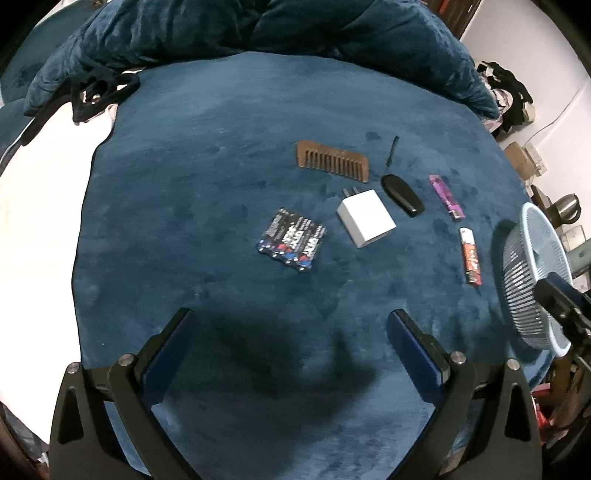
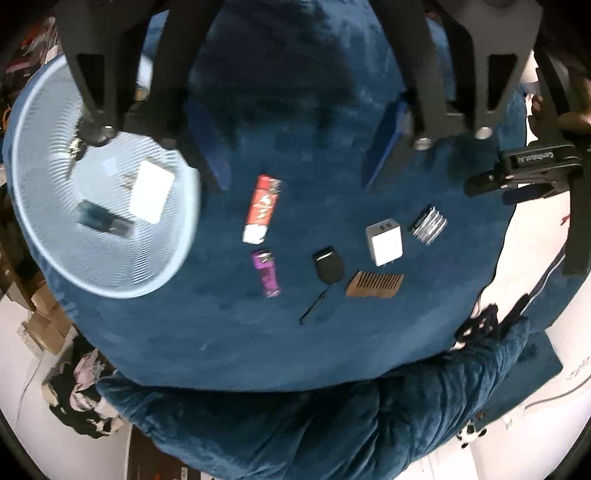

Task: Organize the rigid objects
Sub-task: 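Grasp red-and-white lighter with right tool while left tool grasps black battery pack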

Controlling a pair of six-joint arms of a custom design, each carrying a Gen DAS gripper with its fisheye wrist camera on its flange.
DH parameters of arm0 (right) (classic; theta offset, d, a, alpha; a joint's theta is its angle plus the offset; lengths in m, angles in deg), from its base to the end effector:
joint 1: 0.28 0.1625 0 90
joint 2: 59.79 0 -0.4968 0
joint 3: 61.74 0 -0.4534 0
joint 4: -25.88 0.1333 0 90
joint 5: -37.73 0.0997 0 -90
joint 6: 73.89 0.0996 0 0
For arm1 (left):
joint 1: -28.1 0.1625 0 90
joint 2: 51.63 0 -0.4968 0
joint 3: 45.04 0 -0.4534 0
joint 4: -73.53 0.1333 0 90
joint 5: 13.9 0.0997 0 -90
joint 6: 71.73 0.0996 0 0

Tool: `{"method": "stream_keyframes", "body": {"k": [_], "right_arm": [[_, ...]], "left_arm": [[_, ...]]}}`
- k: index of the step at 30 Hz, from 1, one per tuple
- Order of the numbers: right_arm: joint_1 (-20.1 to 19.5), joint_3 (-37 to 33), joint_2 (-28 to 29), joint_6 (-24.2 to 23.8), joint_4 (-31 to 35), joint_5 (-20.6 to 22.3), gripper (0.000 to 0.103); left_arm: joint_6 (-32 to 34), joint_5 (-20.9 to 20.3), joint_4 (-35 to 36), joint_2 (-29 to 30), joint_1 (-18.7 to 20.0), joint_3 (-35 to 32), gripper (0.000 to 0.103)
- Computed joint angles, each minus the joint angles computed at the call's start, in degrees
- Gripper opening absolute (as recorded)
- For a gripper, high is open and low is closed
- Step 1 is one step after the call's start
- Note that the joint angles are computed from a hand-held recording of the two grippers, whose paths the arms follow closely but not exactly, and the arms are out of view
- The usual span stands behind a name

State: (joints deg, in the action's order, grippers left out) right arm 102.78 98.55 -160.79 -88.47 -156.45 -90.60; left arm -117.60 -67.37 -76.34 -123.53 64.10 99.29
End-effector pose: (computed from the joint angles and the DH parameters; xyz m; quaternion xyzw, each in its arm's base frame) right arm 0.1291 -0.2400 0.2492 0.1257 -0.9017 0.2644 0.3183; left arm -0.1870 -0.3739 0.1027 0.1011 0.9391 -0.1716 0.2800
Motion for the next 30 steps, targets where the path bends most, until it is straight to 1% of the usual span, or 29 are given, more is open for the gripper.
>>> {"method": "stream_keyframes", "body": {"k": [1, 3, 4, 8, 10, 13, 16, 17, 18, 19, 20, 24, 25, 26, 28, 29, 30], "right_arm": [[-0.2, 0.1, 2.4, 0.2, -1.8, 0.0, 0.058], [-0.1, 0.2, 5.8, 0.8, -4.2, -1.0, 0.031], [-0.3, 0.1, 8.2, 1.2, -6.2, -1.9, 0.028], [-2.0, -0.2, 13.2, 3.1, -11.3, -3.8, 0.028], [-3.1, -0.6, 17.1, 4.7, -14.9, -5.5, 0.029], [-4.8, -1.5, 21.6, 6.3, -18.0, -7.1, 0.029], [-5.7, -2.6, 27.2, 6.9, -23.5, -10.5, 0.031], [-5.9, -2.7, 28.5, 6.5, -25.7, -11.0, 0.038], [-5.9, -3.0, 30.2, 6.0, -28.1, -12.0, 0.050], [-6.0, -3.3, 31.7, 5.6, -30.5, -12.8, 0.055], [-6.4, -3.5, 32.3, 5.2, -31.7, -12.7, 0.058], [-9.4, -4.2, 32.8, 5.1, -31.4, -10.2, 0.058], [-9.7, -4.3, 32.9, 4.6, -31.8, -9.9, 0.057], [-9.9, -4.4, 32.8, 4.3, -31.8, -9.5, 0.054], [-9.9, -4.2, 32.5, 3.0, -32.0, -8.8, 0.031], [-9.6, -3.9, 31.9, 1.8, -31.4, -8.2, 0.024], [-9.4, -3.6, 31.0, 1.4, -30.2, -7.1, 0.024]], "left_arm": [[0.3, 0.0, -0.1, 0.0, 0.5, 0.0, 0.102], [0.6, 0.2, -0.2, 0.0, 1.2, 0.1, 0.102], [0.9, 0.4, -0.5, 0.0, 1.7, 0.2, 0.102], [2.0, 0.8, -2.2, 0.1, 3.4, 0.4, 0.102], [2.5, 0.6, -3.1, 0.5, 4.3, 0.4, 0.102], [3.7, 0.3, -4.2, 1.2, 5.3, 0.4, 0.102], [4.8, 0.0, -4.9, 1.9, 6.4, 0.3, 0.102], [5.2, -0.1, -5.2, 2.1, 6.8, 0.3, 0.102], [5.6, -0.1, -5.5, 2.3, 7.2, 0.2, 0.102], [5.8, -0.2, -5.8, 2.5, 7.7, 0.2, 0.102], [6.1, -0.3, -6.1, 2.6, 8.0, 0.1, 0.102], [6.9, -0.5, -7.0, 3.6, 9.4, -0.4, 0.102], [7.1, -0.6, -7.2, 3.8, 9.6, -0.5, 0.102], [7.3, -0.6, -7.5, 4.1, 9.9, -0.6, 0.102], [7.5, -0.9, -8.3, 4.9, 10.3, -1.1, 0.102], [7.6, -1.0, -8.6, 5.2, 10.4, -1.2, 0.102], [7.9, -1.0, -8.9, 5.7, 10.5, -1.5, 0.102]]}}
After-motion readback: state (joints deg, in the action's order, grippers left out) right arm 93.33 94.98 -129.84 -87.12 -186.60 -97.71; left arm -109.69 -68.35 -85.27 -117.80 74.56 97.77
